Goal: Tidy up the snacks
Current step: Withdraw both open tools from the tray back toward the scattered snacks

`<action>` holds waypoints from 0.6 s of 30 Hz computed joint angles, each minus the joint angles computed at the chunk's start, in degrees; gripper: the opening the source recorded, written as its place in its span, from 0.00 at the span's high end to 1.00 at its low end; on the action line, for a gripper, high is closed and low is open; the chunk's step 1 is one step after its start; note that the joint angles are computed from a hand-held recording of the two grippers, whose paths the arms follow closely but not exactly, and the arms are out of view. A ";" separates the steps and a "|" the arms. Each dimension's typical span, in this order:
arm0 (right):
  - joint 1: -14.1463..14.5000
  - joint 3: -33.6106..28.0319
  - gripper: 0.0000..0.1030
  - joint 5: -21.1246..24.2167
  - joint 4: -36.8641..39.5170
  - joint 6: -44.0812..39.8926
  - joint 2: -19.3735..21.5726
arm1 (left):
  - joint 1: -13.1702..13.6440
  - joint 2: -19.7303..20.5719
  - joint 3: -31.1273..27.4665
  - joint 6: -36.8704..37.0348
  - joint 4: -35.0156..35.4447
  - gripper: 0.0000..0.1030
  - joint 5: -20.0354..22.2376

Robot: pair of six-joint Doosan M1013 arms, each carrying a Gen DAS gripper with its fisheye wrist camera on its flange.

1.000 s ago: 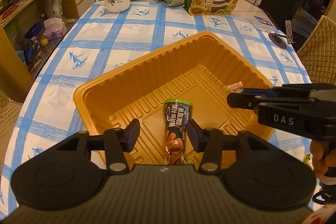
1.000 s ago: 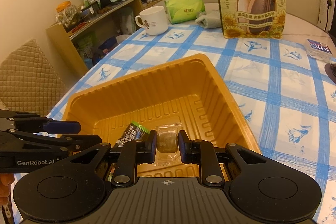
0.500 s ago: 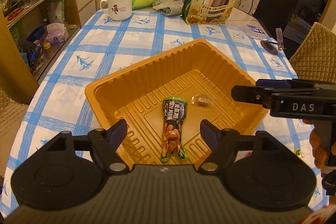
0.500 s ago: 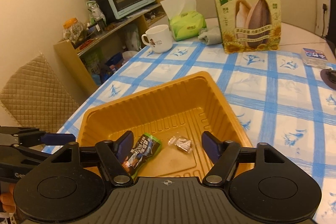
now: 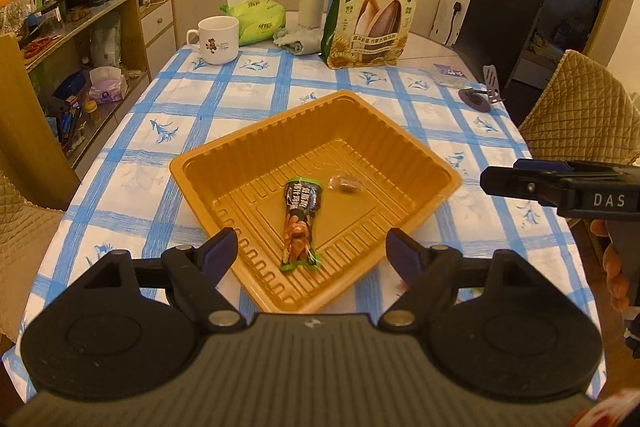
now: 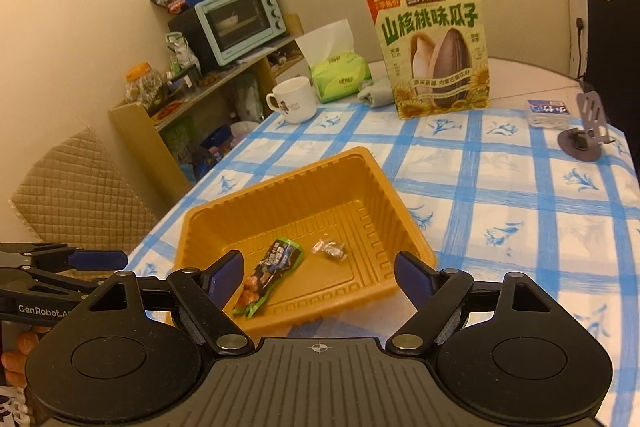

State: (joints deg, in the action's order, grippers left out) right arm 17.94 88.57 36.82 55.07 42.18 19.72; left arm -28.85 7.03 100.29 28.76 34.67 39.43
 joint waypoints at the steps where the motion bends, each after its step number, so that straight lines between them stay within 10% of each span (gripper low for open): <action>1: -0.22 0.64 0.20 -0.01 0.47 -0.63 -0.65 | -0.55 -0.43 0.24 -0.72 0.57 0.23 0.33; 18: -4.30 11.07 0.19 1.80 3.83 -7.50 -9.73 | -8.56 -5.56 5.43 -11.33 4.95 0.23 5.38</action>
